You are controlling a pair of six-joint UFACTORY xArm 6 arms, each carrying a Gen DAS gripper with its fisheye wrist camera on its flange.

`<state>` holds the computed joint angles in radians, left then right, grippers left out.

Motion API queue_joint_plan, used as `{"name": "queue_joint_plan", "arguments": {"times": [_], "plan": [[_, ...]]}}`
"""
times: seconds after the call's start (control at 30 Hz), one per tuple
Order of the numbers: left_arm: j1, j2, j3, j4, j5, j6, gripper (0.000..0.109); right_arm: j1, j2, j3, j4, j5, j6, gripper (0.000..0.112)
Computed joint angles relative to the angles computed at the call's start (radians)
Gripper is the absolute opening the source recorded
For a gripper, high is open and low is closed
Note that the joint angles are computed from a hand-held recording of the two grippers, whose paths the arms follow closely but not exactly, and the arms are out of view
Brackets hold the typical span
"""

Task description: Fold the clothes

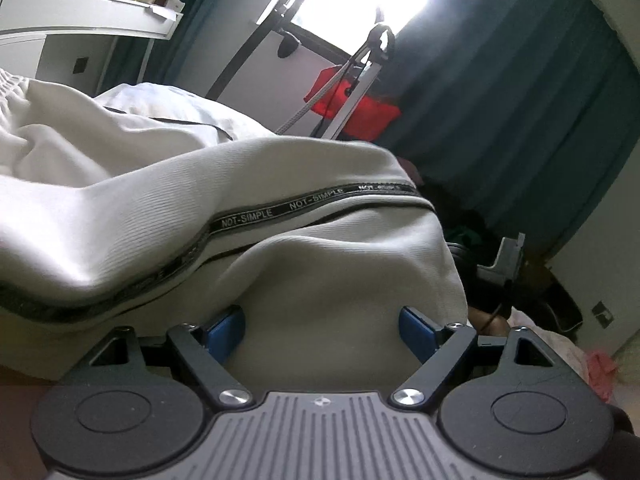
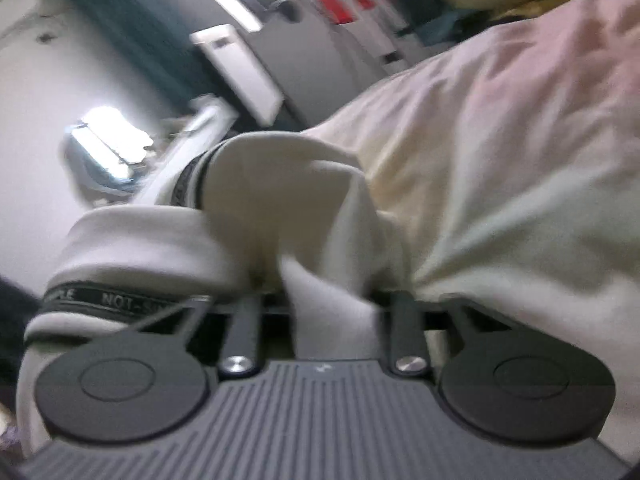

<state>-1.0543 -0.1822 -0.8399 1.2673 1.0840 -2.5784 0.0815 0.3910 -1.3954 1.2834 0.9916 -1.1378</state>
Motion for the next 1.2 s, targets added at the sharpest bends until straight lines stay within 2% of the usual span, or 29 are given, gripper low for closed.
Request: {"name": "queue_joint_plan", "arguments": {"times": [0.07, 0.17, 0.23, 0.3, 0.37, 0.4, 0.47, 0.57, 0.63, 0.7, 0.83, 0.9, 0.97, 1.03, 1.07, 1.2], "plan": [[-0.019, -0.002, -0.005, -0.009, 0.025, 0.005, 0.086, 0.013, -0.082, 0.077, 0.005, -0.095, 0.004, 0.018], [-0.056, -0.005, -0.017, -0.016, 0.074, 0.016, 0.086, -0.042, -0.208, 0.159, 0.101, -0.114, -0.024, 0.016], [-0.079, -0.002, -0.031, -0.007, 0.109, 0.025, 0.086, -0.082, -0.298, 0.199, 0.151, -0.163, -0.108, 0.016], [-0.097, 0.015, -0.061, -0.004, 0.139, 0.046, 0.086, -0.140, -0.366, 0.207, 0.209, -0.205, -0.189, 0.015], [-0.110, 0.033, -0.093, -0.001, 0.159, 0.069, 0.086, -0.190, -0.378, 0.169, 0.262, -0.266, -0.235, 0.015], [-0.114, 0.041, -0.106, 0.001, 0.162, 0.080, 0.086, -0.214, -0.371, 0.134, 0.289, -0.313, -0.267, 0.015], [-0.124, 0.062, -0.137, 0.006, 0.172, 0.111, 0.086, -0.255, -0.299, 0.033, 0.259, -0.349, -0.228, 0.016], [-0.124, 0.087, -0.171, -0.004, 0.176, 0.157, 0.086, -0.244, -0.208, -0.052, 0.166, -0.485, -0.230, 0.017], [-0.113, 0.093, -0.178, -0.024, 0.170, 0.178, 0.086, -0.238, -0.137, -0.089, 0.067, -0.538, -0.163, 0.017], [-0.096, 0.088, -0.167, -0.036, 0.147, 0.169, 0.086, -0.245, -0.080, -0.092, -0.025, -0.542, -0.054, 0.018], [-0.068, 0.078, -0.146, -0.055, 0.107, 0.164, 0.086, -0.232, -0.044, -0.021, -0.031, -0.596, -0.077, 0.025], [-0.061, 0.081, -0.146, -0.061, 0.097, 0.169, 0.086, -0.244, -0.065, 0.026, -0.032, -0.592, -0.081, 0.036], [-0.059, 0.080, -0.143, -0.065, 0.085, 0.176, 0.086, -0.276, -0.109, 0.077, -0.035, -0.543, -0.077, 0.063], [-0.058, 0.079, -0.141, -0.068, 0.073, 0.183, 0.086, -0.310, -0.149, 0.120, -0.019, -0.492, -0.085, 0.079], [-0.058, 0.078, -0.139, -0.070, 0.066, 0.187, 0.086, -0.334, -0.185, 0.155, 0.007, -0.460, -0.103, 0.083], [-0.058, 0.053, -0.108, -0.084, 0.020, 0.130, 0.086, -0.452, -0.349, 0.304, 0.025, -0.309, -0.106, 0.083]]}}
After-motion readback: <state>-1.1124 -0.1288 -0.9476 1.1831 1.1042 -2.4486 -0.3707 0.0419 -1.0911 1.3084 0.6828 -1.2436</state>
